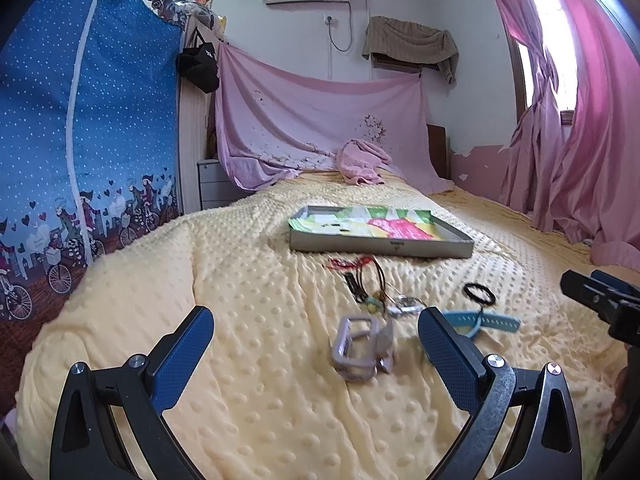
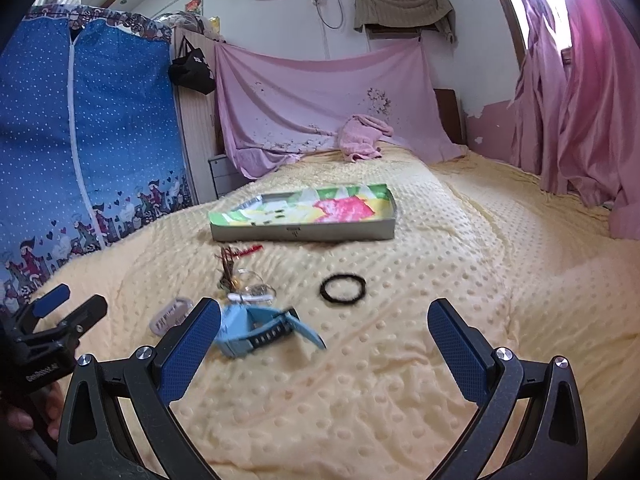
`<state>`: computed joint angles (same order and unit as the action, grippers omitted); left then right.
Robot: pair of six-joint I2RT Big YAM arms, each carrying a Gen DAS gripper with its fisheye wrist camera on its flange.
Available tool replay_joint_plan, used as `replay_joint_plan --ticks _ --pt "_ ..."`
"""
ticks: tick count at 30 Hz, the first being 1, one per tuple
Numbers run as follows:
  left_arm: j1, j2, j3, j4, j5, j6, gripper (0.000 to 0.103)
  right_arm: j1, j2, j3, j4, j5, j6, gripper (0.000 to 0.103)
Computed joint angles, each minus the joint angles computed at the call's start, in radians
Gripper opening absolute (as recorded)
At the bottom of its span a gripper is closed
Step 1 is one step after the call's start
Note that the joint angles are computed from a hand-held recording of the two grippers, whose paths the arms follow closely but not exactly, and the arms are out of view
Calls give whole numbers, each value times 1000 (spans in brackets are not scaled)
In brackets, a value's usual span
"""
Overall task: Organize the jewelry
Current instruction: 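Grasp the grey clip with the left tool while the right tool grasps the blue smartwatch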
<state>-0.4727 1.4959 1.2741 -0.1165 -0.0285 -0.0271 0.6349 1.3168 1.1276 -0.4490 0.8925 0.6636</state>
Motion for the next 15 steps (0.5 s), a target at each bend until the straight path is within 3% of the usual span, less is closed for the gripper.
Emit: replay_joint_plan --ticks 6,13,15 --pt "3 38 59 -26 1 -7 103 -45 27 56 28 -51 -68 102" --pt "14 94 119 -107 67 7 103 -119 100 127 -2 -226 -127 101" --pt "19 107 124 -118 98 -3 103 -135 115 129 -2 -274 -115 94"
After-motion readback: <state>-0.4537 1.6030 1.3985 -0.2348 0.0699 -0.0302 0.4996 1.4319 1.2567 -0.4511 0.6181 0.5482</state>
